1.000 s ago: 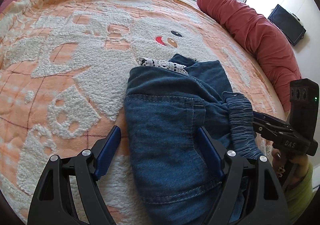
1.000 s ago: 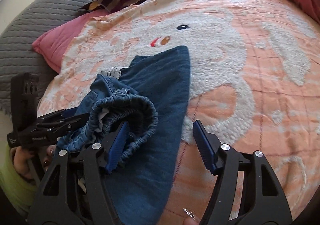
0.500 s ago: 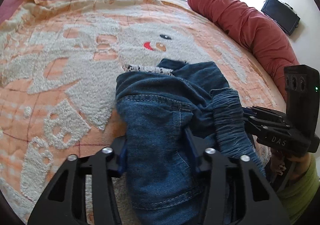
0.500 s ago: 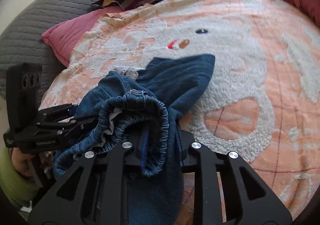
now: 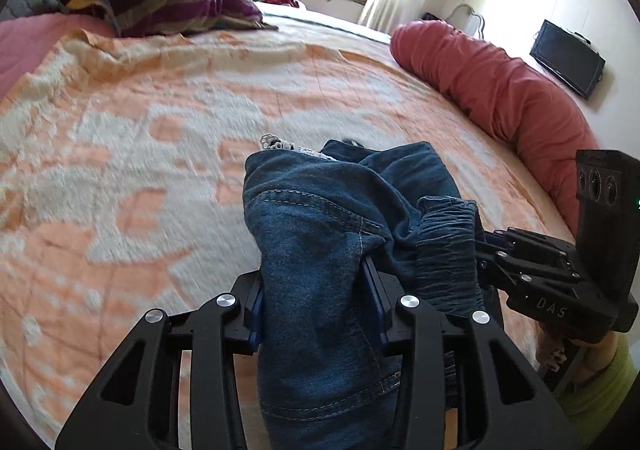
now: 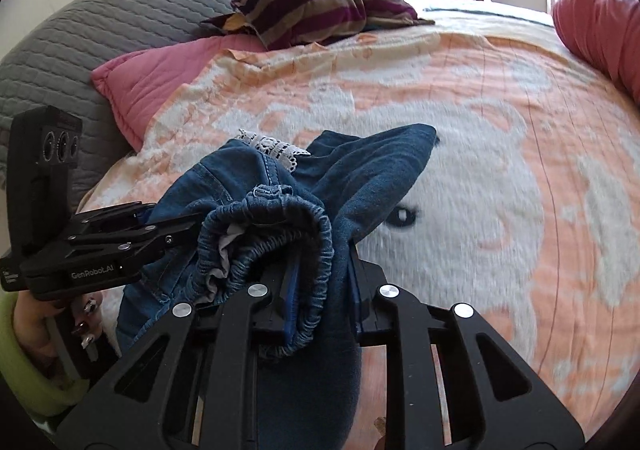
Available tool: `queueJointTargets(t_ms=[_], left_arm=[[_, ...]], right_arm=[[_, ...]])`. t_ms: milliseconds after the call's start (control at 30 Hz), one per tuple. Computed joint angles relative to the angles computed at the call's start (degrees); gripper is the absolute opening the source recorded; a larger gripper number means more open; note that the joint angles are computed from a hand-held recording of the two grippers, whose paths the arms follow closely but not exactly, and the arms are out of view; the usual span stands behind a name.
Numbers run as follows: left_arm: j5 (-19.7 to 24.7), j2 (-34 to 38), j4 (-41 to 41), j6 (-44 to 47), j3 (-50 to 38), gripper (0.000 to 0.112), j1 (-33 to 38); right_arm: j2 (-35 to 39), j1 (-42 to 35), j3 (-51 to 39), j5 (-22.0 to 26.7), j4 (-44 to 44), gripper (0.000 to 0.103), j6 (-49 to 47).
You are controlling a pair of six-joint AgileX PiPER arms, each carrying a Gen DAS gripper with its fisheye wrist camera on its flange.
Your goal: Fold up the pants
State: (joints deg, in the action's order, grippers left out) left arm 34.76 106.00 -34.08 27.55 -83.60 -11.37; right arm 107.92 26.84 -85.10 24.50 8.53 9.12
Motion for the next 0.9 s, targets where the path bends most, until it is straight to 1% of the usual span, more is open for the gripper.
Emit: queueJointTargets(t_ms=[67,200,267,400,500,567,667,733,800,900], left_arm=[[-0.6,0.8,1.8,-1.5,-1.2,0.038,-0.1],[0.0,3.1,3.9,-3.8,-3.9,0.038,0.4],[0.2,4.3,5.2,-5.0,-5.1,0.038,0.6],[0.8,6.5,8.3,-8.1,-7.3,0.038,0.5],[1.4,7.1,9.1,-8.9,-7.7,0.04,0.6],[1.5,7.4,10.0,-9.6,-7.9,0.041,0.5],[2.5,8.0,10.8,-11.2,-8.2,0.047,0.7],[3.1,8.4,10.8,-11.7,-8.4,0.051,0.9],[3.3,8.6,11.6,-12.4,-8.4,0.054,0.9],[3.6,8.9,11.9,-12.8,-8.5,0.055,0.9]], right_arm=[[1.9,-0.2,-3.1,1.1,-0.6,0.013,0.0],[6.2,-0.1,-9.4,4.1,-3.6,0.013,1.8],[7.2,0.0,-10.4,4.6,-4.4,0.013,2.5],[8.7,-0.4,-10.9,5.0,-4.4,0.013,3.6],[8.6,-1.7,-9.3,4.3,-0.4,0.014,1.6],[8.6,-1.9,-9.0,4.4,-0.2,0.016,2.0],[8.9,-1.9,-9.3,6.0,-3.4,0.02,5.8],[9.0,-2.2,-9.1,6.7,-4.5,0.028,7.7],[8.9,-2.6,-8.4,6.8,-4.9,0.033,8.8],[8.6,-2.9,-7.3,6.6,-5.7,0.035,10.7]])
